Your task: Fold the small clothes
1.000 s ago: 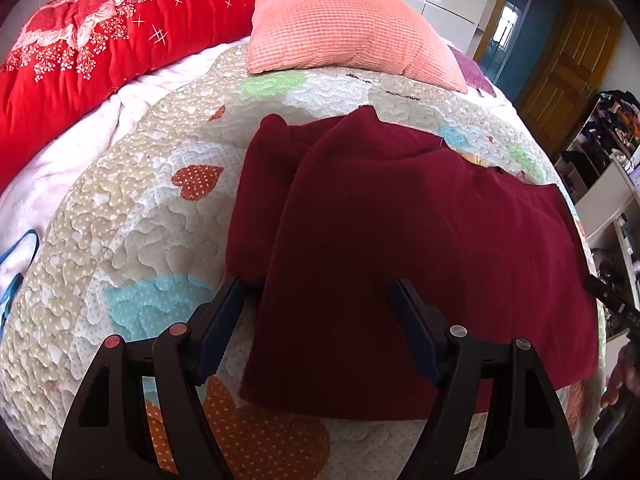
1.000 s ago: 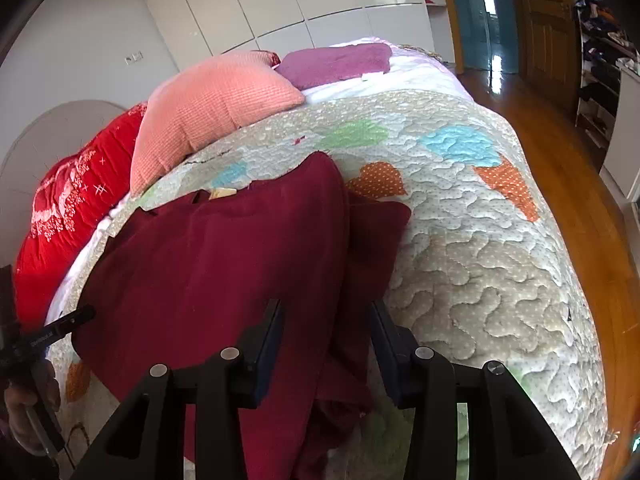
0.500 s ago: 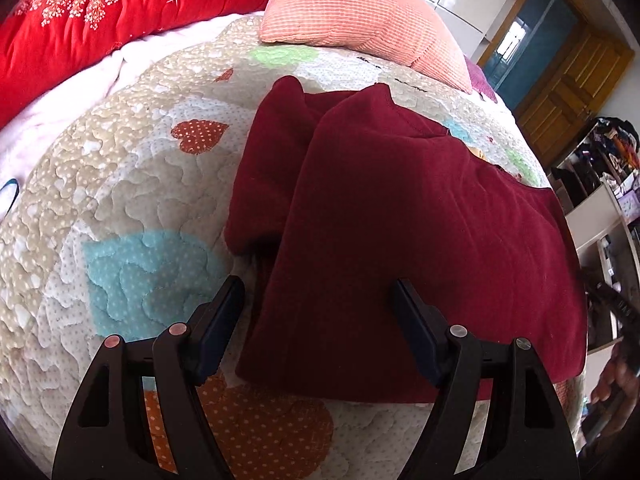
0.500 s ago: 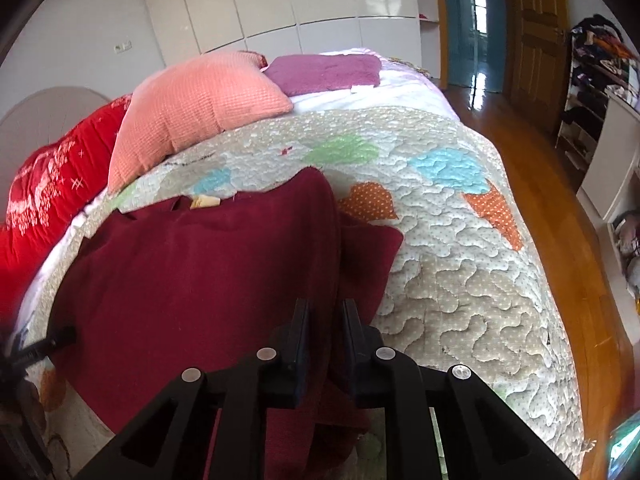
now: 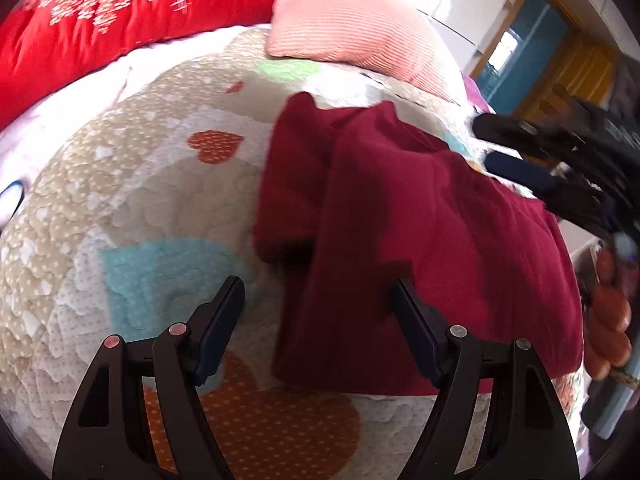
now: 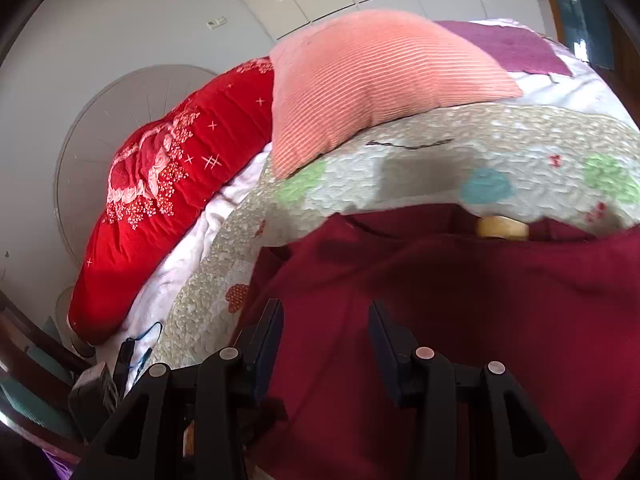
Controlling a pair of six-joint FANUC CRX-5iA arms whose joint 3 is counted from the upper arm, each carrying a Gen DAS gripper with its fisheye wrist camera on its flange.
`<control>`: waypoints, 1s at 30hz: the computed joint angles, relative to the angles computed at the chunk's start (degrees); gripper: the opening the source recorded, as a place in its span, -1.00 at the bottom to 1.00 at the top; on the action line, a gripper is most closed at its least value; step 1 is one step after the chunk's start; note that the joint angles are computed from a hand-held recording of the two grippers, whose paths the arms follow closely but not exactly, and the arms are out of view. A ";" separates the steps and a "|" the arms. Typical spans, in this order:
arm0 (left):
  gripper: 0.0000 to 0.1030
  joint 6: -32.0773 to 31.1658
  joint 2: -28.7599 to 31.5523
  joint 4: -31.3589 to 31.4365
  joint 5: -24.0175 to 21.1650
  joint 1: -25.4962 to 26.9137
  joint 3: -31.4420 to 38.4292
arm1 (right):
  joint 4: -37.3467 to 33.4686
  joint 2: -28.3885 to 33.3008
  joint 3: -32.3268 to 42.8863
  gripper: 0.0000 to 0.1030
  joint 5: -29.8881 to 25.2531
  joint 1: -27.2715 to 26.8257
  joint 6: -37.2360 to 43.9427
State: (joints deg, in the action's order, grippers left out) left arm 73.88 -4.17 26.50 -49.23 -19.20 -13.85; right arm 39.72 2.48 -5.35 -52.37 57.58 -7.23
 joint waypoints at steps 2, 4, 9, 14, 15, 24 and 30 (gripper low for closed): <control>0.48 -0.34 -0.05 1.27 -0.75 0.89 -0.27 | -3.50 4.97 5.68 -0.18 -0.04 -2.30 3.76; 0.48 -0.33 0.24 1.07 -1.61 1.27 0.21 | -8.69 9.28 11.17 -0.18 -1.20 -4.56 8.21; 0.48 -1.07 0.76 1.93 -2.35 1.72 0.30 | -15.46 15.57 19.16 -0.47 -7.55 -7.34 15.99; 0.48 -1.31 1.33 3.03 -2.57 2.01 0.41 | -10.50 15.70 18.92 -0.88 -6.87 -6.77 16.77; 0.48 -1.29 1.29 3.03 -2.62 2.02 0.40 | -9.61 15.96 19.48 -0.88 -7.16 -6.55 17.23; 0.48 -0.83 1.73 2.08 -2.22 1.53 1.07 | -11.49 14.06 15.16 -0.82 -0.77 -7.19 15.62; 0.48 -1.53 2.00 2.79 -2.17 1.83 0.91 | -3.08 7.04 6.33 -0.42 4.04 -4.97 6.94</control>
